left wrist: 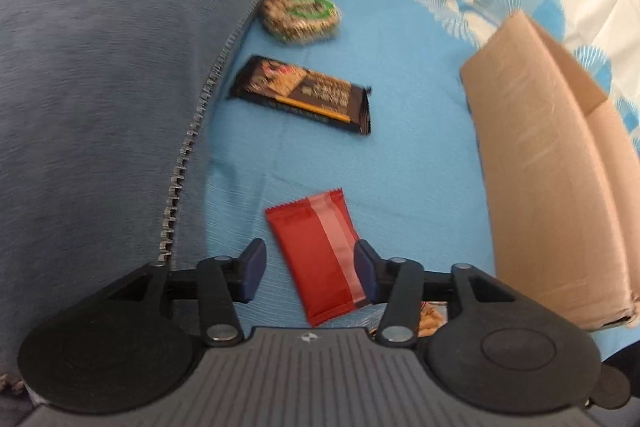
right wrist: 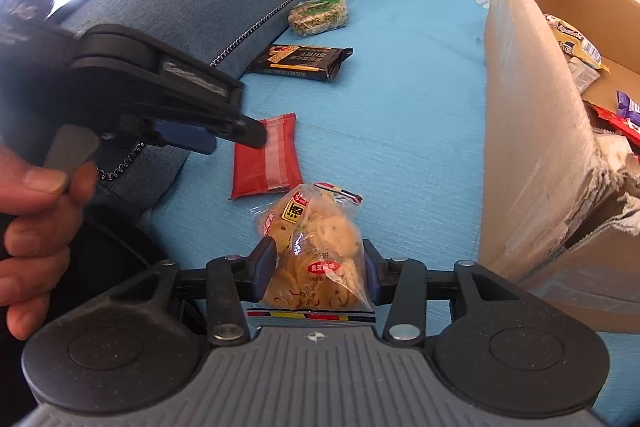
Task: Organize snacks
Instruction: 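Grasp the red square packet with left gripper while right grasps the clear cookie bag, then carry the red packet in left gripper while right carries the cookie bag over the box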
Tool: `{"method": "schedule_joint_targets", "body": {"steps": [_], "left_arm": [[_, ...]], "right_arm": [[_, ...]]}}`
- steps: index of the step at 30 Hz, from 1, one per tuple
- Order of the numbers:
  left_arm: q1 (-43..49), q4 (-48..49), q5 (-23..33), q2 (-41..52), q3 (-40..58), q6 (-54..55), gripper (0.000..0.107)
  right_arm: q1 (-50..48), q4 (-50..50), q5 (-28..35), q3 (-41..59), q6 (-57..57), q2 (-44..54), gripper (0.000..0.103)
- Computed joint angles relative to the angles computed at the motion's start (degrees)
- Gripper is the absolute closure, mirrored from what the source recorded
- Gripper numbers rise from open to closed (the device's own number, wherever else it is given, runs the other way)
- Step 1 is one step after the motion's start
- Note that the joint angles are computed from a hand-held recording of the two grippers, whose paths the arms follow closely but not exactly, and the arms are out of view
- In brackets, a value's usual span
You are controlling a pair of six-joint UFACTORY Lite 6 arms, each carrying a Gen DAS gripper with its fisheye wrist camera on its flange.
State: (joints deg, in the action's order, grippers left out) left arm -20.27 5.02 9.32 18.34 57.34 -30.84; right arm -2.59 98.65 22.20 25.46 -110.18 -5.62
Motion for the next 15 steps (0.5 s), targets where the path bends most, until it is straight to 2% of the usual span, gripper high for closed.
{"method": "schedule_joint_targets", "body": {"steps": [5,10,14,15], "left_arm": [[-2.10,8.66,0.92,2.38,2.88,-5.80,0.039],[-6.65,28.46,4.99,6.97,7.36,-23.71,0.034],[-10.45,36.89,10.58,10.44,10.86,-30.43,0.034],[-10.97,39.11,11.02,10.37,10.67,-32.62,0.038]], "right_arm": [[0.90,1.20,-0.33,0.50,-1.70,1.42,0.053],[1.97,3.10,-0.92,0.76,-3.31,2.26,0.052],[2.07,4.27,-1.08,0.75,-4.46,2.44,0.052],[1.96,4.49,-1.03,0.70,-4.74,2.52,0.052]]}}
